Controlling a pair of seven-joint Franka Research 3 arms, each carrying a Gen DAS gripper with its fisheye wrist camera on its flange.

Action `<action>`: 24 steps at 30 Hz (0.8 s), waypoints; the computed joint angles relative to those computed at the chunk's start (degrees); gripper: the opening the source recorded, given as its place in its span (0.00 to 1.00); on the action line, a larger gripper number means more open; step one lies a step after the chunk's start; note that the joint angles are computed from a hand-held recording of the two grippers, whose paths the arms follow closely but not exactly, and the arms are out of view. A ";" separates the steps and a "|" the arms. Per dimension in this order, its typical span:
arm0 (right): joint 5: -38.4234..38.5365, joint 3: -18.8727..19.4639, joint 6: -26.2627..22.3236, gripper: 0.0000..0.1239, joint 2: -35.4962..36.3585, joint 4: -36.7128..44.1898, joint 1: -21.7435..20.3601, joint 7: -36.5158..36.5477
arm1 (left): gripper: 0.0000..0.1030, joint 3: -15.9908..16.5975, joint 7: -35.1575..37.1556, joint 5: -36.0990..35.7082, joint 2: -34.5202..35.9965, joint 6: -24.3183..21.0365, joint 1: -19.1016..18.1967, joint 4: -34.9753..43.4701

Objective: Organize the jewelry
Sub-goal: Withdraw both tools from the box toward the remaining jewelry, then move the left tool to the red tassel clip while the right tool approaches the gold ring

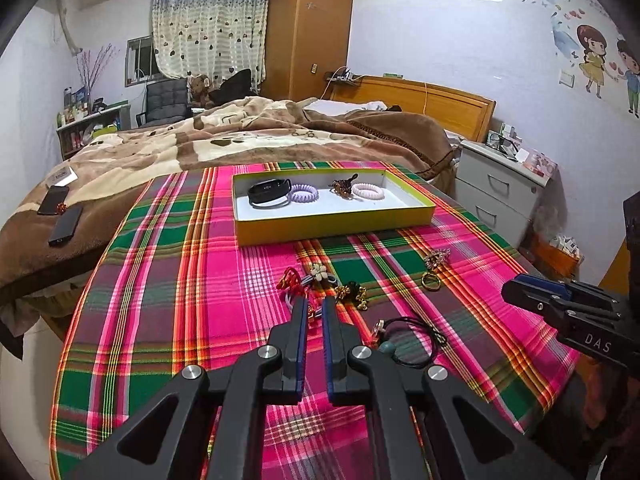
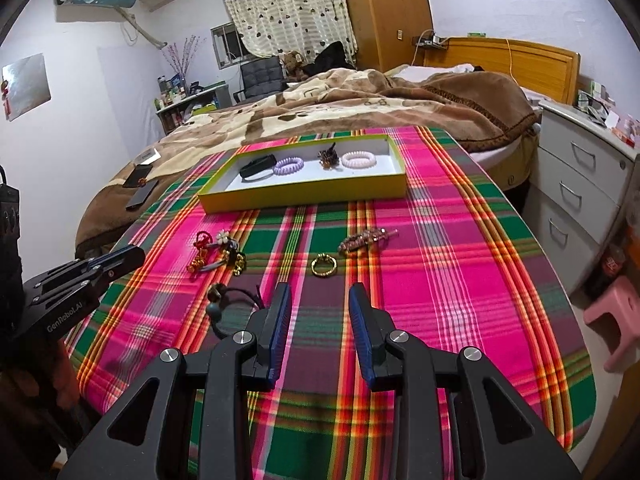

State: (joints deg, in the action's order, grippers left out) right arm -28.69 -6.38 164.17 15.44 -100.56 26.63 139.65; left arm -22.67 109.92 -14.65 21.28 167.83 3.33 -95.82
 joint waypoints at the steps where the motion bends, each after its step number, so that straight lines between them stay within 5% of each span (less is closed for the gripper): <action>1: 0.08 0.02 -0.07 0.25 -0.05 -0.08 0.00 0.02 | 0.06 0.18 -0.18 0.15 0.06 -0.05 -0.08 0.02; 24: 10.87 1.72 -3.15 0.25 4.97 5.83 -1.49 -11.22 | 0.16 2.55 -3.85 3.97 6.32 -7.06 -1.66 9.15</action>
